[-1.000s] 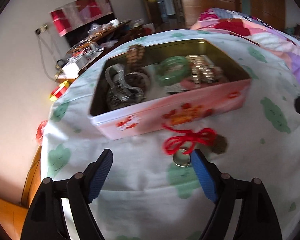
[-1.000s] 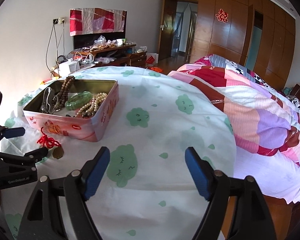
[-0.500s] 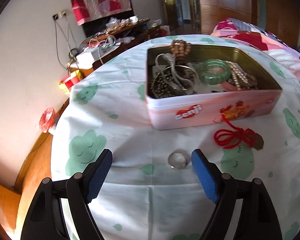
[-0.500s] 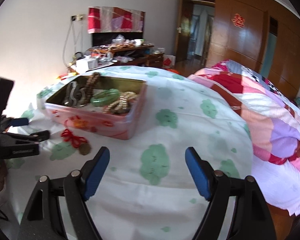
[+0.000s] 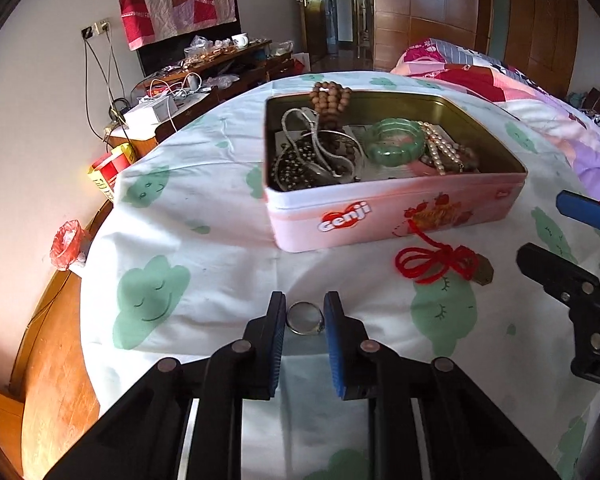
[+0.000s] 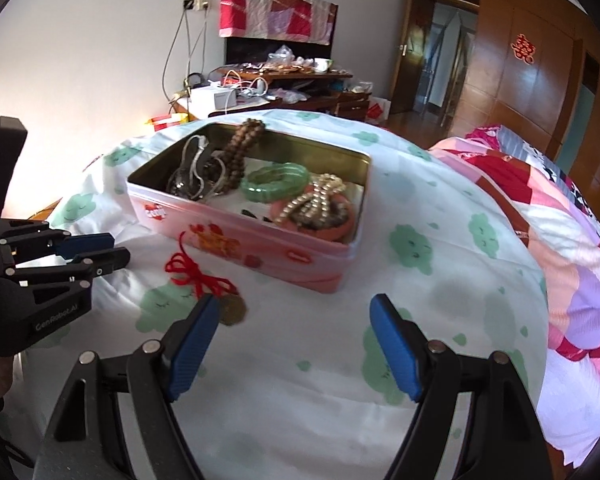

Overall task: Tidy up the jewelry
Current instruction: 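Grasp the small silver ring with the left tool while the right tool grasps the red-cord coin pendant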

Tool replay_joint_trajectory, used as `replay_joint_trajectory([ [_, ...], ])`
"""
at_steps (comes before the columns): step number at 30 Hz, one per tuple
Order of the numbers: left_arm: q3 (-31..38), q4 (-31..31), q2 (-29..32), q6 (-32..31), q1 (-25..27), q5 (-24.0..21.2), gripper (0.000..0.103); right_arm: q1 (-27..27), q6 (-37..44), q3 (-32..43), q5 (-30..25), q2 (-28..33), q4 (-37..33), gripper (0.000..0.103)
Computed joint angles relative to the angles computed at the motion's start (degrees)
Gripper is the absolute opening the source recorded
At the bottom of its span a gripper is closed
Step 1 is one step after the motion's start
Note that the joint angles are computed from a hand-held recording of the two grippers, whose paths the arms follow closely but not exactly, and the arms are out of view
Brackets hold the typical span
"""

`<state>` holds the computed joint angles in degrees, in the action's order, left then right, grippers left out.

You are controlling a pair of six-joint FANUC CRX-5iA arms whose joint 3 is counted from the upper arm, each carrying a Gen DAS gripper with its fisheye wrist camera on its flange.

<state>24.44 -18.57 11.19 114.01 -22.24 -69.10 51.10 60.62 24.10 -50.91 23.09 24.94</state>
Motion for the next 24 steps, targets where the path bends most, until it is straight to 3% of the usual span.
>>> replay_joint_trajectory([
  [6, 0.95, -3.79, -0.37, 0.9, -0.99, -0.38, 0.02, 0.35, 4.11, 5.12, -2.83, 3.05, -2.63, 0.075],
  [19, 0.33, -3.26, -0.45, 1.44, 0.16, 0.04, 0.02, -0.47, 12.9, 16.7, -12.63, 9.3, -11.27, 0.063],
  [21, 0.12, -2.99, -0.53, 1.43, 0.28, 0.14, 0.02, -0.86, 13.12, 16.91, -12.6, 9.18, -12.75, 0.051],
  [22, 0.06, -2.86, -0.53, 1.34, 0.32, 0.18, 0.02, -1.07, 13.86, 17.08, -12.52, 9.03, -14.05, 0.036],
  [24, 0.03, -2.78, -0.52, 1.28, 0.27, 0.19, 0.02, -0.97, 14.49, 16.37, -12.02, 8.48, -14.54, 0.028],
])
